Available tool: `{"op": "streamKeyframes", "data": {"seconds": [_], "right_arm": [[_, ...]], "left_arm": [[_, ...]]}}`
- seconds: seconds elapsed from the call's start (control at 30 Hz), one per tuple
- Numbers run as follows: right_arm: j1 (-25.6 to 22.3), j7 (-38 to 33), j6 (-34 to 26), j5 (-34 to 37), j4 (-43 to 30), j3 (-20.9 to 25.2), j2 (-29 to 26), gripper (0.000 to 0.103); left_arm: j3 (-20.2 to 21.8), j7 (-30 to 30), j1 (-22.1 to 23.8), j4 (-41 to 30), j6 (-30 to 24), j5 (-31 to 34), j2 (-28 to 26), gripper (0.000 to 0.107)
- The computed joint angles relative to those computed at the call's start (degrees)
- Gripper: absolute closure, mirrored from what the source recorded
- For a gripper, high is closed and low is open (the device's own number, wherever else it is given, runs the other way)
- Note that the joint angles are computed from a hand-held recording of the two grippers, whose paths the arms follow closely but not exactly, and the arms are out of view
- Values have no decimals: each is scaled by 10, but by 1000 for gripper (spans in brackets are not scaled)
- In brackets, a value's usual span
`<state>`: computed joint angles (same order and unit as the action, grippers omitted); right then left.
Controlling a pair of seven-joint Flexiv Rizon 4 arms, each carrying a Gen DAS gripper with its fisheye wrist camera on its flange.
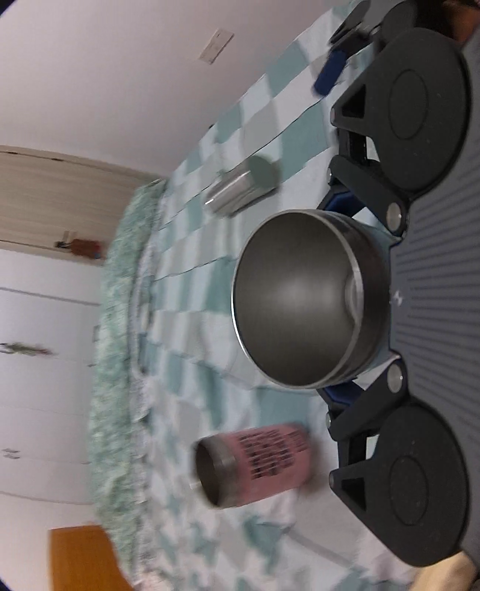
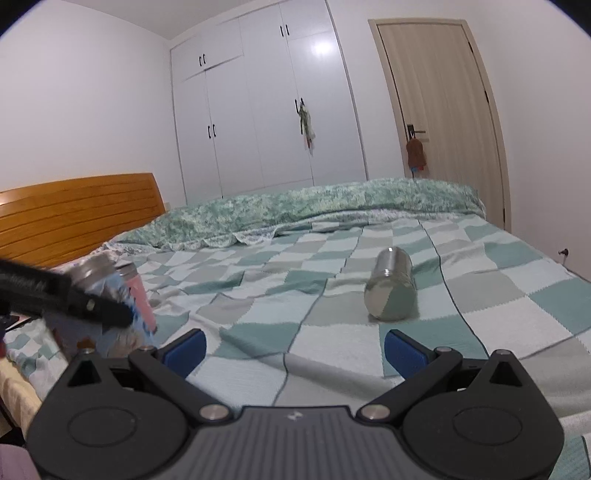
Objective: Flip cup upright
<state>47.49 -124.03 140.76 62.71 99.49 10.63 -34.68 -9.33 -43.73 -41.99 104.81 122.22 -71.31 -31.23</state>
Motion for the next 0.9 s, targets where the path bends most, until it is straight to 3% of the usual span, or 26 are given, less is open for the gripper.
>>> {"op": "streamKeyframes", "data": {"seconds": [0.13, 0.27, 0.47, 0.57, 0.67, 0.73, 0.9], "right_arm": [[5, -21, 12, 2, -23, -8, -10, 0], [-1, -44, 9, 6, -47, -10, -23, 0], [-16, -76, -12, 19, -84, -12, -44, 0], [-23, -83, -25, 24, -94, -11, -49, 0], [-23, -82, -20, 20, -95, -11, -51, 0], [-21, -83, -15, 19, -95, -10, -51, 0], [-16, -88, 9, 21, -86, 0, -41, 0]], "left_arm": [[16, 42, 4, -86, 38, 2, -58, 22], [6, 84, 30, -178, 59, 13, -126, 22], [-13, 130, 60, -252, 23, -1, -193, 22], [-21, 45, 89, -213, 31, 108, -195, 22], [-4, 36, 84, -203, 9, 118, -185, 4], [-6, -9, 93, -175, 34, 177, -174, 4], [19, -62, 74, -116, 80, 226, -135, 4]]}}
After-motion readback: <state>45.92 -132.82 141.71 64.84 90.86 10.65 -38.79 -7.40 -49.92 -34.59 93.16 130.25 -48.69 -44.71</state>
